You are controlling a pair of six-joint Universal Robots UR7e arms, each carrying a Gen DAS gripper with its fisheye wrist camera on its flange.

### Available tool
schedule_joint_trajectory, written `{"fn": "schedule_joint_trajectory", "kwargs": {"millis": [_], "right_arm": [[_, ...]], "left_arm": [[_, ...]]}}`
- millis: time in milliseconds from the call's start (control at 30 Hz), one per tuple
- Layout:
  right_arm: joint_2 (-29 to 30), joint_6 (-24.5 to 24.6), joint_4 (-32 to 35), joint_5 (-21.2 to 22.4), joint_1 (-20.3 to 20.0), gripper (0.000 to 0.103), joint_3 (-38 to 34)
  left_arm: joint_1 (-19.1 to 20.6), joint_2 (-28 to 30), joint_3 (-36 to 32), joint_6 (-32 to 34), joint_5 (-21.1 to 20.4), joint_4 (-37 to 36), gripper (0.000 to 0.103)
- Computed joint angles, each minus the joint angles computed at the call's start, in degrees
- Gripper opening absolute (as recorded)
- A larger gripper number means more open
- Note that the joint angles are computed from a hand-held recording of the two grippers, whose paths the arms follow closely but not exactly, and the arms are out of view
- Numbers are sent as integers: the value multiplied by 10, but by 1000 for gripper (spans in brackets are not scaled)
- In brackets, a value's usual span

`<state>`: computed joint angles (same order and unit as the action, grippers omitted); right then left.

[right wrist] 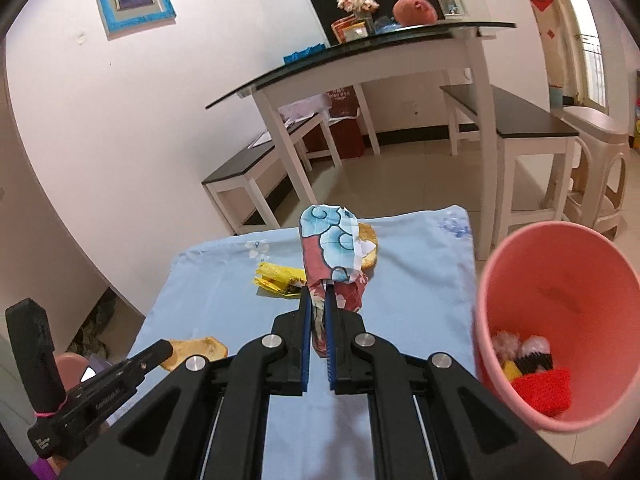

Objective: Collect trash
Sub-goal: 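Carry the bread crust and pink-blue wrapper into the pink bucket and open both tools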

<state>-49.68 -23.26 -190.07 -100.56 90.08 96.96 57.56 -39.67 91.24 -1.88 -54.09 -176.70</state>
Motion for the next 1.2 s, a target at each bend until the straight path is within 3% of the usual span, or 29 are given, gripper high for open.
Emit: {"fn": "schedule_joint_trajectory", "kwargs": {"millis": [433, 667, 1200], "right_arm": [[-72, 18, -88, 0, -15, 6, 85], [-98, 1, -138, -27, -29, 6, 117], [-142, 37, -163, -23, -100, 6, 159]], "left_arm": [[-22, 9, -7, 17, 4, -1, 4], [-32, 34, -41, 24, -3, 23, 4], [-74, 131, -155, 67, -76, 88, 4]]}}
